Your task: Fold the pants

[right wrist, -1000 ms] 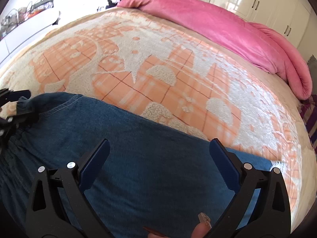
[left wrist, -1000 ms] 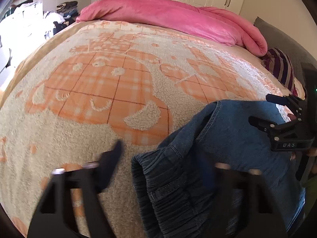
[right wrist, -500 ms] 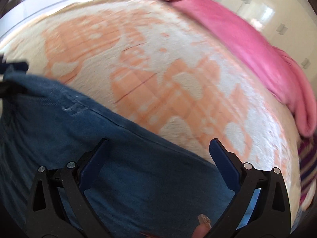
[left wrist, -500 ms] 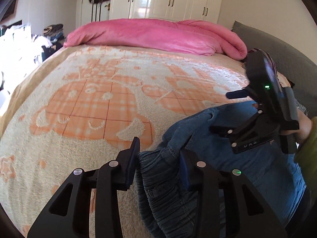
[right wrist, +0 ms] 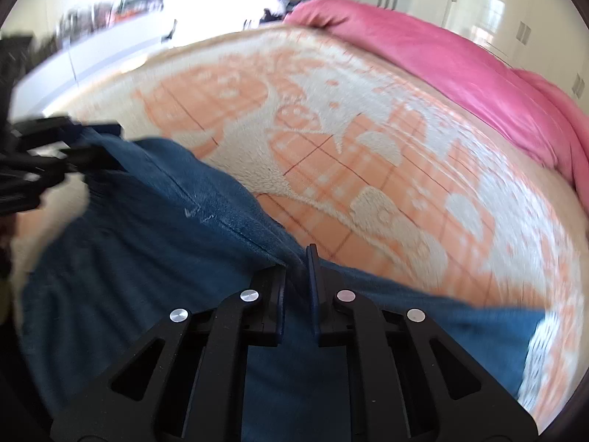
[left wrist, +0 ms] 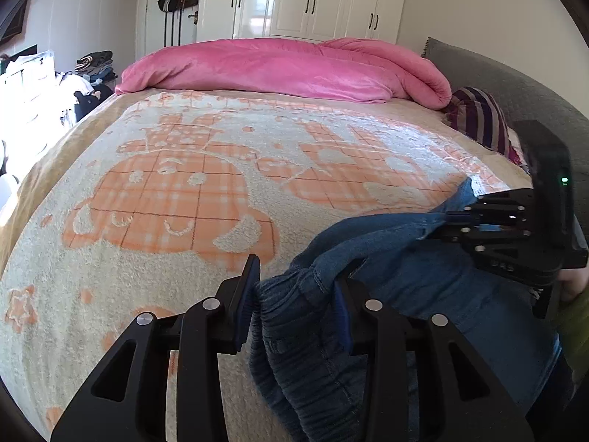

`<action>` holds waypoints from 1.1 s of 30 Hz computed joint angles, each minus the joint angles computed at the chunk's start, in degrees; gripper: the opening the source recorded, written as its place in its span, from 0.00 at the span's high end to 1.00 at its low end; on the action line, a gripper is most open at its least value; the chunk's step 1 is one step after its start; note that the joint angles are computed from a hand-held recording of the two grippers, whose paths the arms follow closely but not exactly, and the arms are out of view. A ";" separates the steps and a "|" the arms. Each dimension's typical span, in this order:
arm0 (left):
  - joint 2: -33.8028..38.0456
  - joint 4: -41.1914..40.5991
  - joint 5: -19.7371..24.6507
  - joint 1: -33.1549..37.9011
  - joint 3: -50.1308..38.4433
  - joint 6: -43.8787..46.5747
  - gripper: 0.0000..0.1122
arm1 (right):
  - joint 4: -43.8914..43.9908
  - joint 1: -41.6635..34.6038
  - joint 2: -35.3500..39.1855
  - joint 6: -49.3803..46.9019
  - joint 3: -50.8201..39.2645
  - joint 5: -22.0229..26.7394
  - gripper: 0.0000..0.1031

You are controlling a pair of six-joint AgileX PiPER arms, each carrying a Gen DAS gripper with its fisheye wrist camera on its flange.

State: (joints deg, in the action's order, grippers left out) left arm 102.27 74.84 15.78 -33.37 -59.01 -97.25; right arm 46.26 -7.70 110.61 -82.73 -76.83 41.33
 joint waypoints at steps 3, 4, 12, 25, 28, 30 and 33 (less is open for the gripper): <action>-1.87 1.19 0.97 -2.31 1.32 -1.12 0.69 | 5.37 -4.66 -4.78 -4.65 5.43 3.76 0.95; -2.59 1.53 1.54 -3.19 1.77 -1.63 0.69 | 6.54 -6.07 -6.25 -6.08 7.17 4.96 0.95; -5.94 5.37 13.38 -14.89 6.11 -8.19 0.69 | 10.66 -16.36 -19.18 -15.82 23.63 12.68 0.95; -11.71 -0.16 20.69 -28.10 16.02 -15.39 0.65 | 7.88 -27.10 -26.50 -23.52 38.48 17.68 0.95; -12.16 -3.58 20.22 -27.96 16.24 -13.04 0.65 | 6.96 -27.22 -26.85 -23.42 40.04 17.76 0.95; -12.30 -6.51 19.71 -27.64 16.32 -10.43 0.63 | 6.54 -27.21 -27.97 -24.14 41.51 17.33 0.95; -11.90 -9.23 19.76 -27.90 16.48 -8.25 0.59 | 6.27 -26.43 -28.83 -24.48 43.13 15.01 0.95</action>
